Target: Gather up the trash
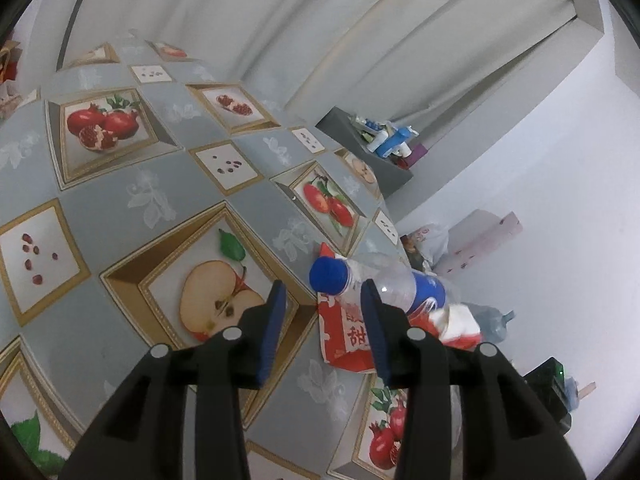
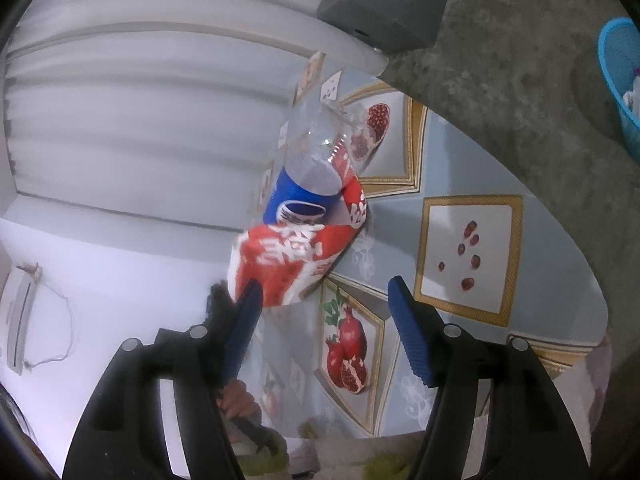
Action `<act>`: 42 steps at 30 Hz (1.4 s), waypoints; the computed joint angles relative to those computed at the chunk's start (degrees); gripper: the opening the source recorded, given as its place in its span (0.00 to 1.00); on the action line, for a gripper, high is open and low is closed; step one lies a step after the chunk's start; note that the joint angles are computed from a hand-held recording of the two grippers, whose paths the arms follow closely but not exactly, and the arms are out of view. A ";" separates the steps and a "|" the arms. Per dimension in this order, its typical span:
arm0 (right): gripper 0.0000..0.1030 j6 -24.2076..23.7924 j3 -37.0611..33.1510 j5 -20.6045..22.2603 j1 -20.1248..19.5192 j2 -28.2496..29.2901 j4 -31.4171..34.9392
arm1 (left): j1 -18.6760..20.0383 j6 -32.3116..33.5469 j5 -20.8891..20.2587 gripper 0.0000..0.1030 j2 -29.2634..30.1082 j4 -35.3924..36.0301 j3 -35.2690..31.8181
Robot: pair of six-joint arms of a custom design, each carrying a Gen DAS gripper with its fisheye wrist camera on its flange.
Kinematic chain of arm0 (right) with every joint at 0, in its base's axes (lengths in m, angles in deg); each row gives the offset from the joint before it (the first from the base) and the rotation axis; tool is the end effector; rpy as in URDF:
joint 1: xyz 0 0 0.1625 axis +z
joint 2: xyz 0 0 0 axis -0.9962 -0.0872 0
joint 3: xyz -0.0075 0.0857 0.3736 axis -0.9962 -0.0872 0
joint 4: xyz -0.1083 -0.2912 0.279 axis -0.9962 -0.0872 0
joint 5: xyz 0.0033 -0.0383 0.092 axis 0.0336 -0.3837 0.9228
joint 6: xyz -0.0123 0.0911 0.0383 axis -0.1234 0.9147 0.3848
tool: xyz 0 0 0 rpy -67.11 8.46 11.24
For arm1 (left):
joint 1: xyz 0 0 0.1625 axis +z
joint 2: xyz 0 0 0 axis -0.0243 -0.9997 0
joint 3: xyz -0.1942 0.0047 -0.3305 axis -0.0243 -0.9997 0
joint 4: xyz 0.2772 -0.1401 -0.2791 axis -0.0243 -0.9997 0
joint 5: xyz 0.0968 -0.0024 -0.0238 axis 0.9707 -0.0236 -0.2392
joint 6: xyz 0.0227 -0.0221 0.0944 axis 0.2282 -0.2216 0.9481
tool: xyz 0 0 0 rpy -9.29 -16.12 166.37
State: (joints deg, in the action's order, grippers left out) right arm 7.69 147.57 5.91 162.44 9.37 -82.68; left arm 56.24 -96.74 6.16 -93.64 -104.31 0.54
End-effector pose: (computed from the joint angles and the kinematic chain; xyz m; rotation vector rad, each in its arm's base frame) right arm 0.0025 -0.6690 0.3551 0.6688 2.7303 -0.9676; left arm -0.2942 -0.7047 0.0833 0.2862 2.9402 -0.9553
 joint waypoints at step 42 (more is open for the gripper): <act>0.61 -38.58 -36.04 -25.41 10.62 20.56 17.95 | -5.65 19.42 -2.07 0.46 -0.04 -0.89 8.76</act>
State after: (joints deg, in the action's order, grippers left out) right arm -30.89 111.53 -19.50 173.06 29.93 -64.73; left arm 50.59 -77.33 4.08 -93.68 -105.20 9.29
